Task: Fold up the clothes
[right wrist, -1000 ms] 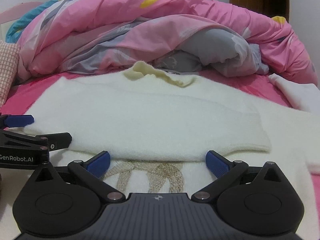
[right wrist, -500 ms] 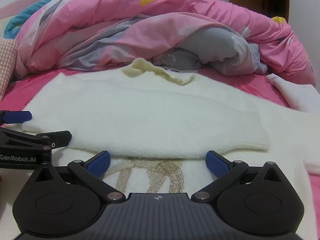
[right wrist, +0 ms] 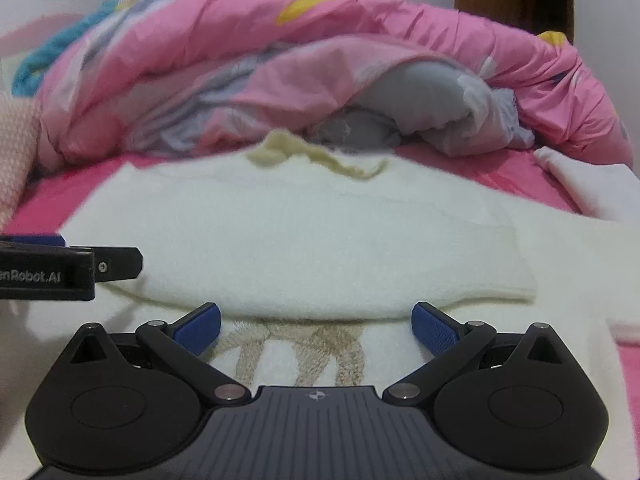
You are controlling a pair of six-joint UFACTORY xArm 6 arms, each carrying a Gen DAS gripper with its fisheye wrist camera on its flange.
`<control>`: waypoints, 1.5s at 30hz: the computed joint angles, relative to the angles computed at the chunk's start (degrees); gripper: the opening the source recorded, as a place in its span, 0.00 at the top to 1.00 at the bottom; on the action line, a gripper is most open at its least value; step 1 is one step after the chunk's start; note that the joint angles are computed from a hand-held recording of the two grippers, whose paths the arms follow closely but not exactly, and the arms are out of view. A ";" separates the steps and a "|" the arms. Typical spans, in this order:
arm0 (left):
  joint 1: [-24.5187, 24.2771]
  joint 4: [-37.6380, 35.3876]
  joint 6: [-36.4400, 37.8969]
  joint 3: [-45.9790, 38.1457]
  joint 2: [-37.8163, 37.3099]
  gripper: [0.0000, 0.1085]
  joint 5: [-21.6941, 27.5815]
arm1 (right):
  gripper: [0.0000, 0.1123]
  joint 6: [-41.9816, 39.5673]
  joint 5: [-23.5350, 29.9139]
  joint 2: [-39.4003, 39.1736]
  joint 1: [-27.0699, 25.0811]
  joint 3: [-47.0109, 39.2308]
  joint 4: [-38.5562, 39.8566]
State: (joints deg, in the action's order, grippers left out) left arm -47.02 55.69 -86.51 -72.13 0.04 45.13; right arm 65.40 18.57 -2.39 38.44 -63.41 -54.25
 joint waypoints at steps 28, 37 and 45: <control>-4.74 -0.20 -9.30 13.75 -25.74 0.05 16.22 | 0.46 2.65 -9.05 -19.95 -5.73 19.56 -1.52; -6.98 -4.35 -0.90 6.39 -14.13 0.05 6.77 | 0.51 -1.75 -6.96 -28.14 -3.95 23.88 -0.55; -7.15 -9.08 10.26 -7.17 1.46 0.05 2.83 | 0.50 -1.09 -7.33 -40.73 -14.38 33.64 7.46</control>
State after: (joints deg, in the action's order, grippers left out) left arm -54.16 46.61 -76.25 -79.30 1.50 47.96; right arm 64.31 11.24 -43.12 24.06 -29.77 -46.79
